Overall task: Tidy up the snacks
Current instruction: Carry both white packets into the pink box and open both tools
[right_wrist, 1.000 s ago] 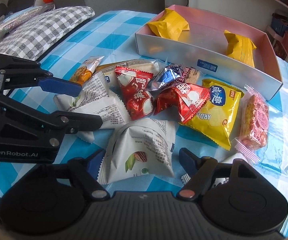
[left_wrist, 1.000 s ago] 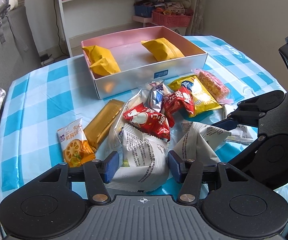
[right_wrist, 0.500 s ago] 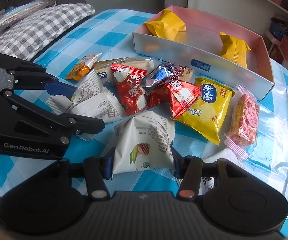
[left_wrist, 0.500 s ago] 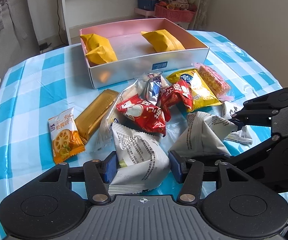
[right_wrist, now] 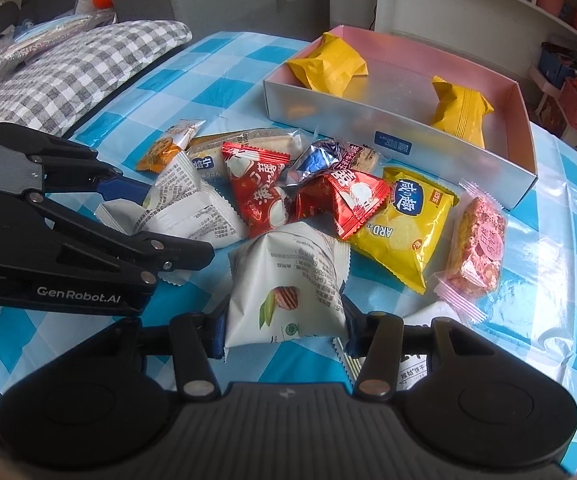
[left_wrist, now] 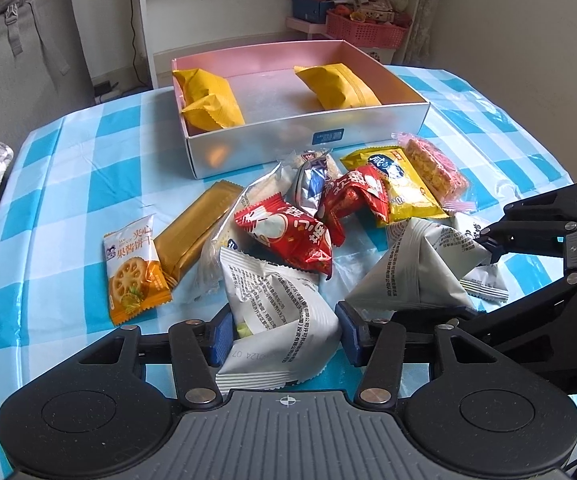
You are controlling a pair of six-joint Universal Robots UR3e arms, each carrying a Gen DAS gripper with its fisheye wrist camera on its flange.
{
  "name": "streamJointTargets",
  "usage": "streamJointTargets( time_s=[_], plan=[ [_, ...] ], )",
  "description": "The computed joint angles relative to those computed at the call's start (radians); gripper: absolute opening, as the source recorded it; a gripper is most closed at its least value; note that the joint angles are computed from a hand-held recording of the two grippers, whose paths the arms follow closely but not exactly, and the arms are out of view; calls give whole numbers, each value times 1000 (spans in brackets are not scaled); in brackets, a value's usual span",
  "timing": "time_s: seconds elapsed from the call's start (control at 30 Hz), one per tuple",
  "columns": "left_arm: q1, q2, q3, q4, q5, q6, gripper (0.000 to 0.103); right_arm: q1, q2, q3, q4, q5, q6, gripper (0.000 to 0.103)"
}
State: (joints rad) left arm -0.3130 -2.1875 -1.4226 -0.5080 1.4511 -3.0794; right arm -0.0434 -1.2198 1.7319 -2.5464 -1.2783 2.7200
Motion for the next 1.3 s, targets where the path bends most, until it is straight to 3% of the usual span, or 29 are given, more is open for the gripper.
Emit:
streamJointTargets(
  time_s=[0.87, 1.07, 1.3],
  plan=[
    [7, 82, 18, 37, 19, -70, 50, -113, -83, 1, -41, 88, 79, 47],
    [-13, 29, 119, 27, 56, -111, 50, -135, -42, -58, -67, 72, 136, 47],
    [-46, -133, 390, -53, 109, -133, 50, -140, 68, -186, -71, 45, 223, 47]
  ],
)
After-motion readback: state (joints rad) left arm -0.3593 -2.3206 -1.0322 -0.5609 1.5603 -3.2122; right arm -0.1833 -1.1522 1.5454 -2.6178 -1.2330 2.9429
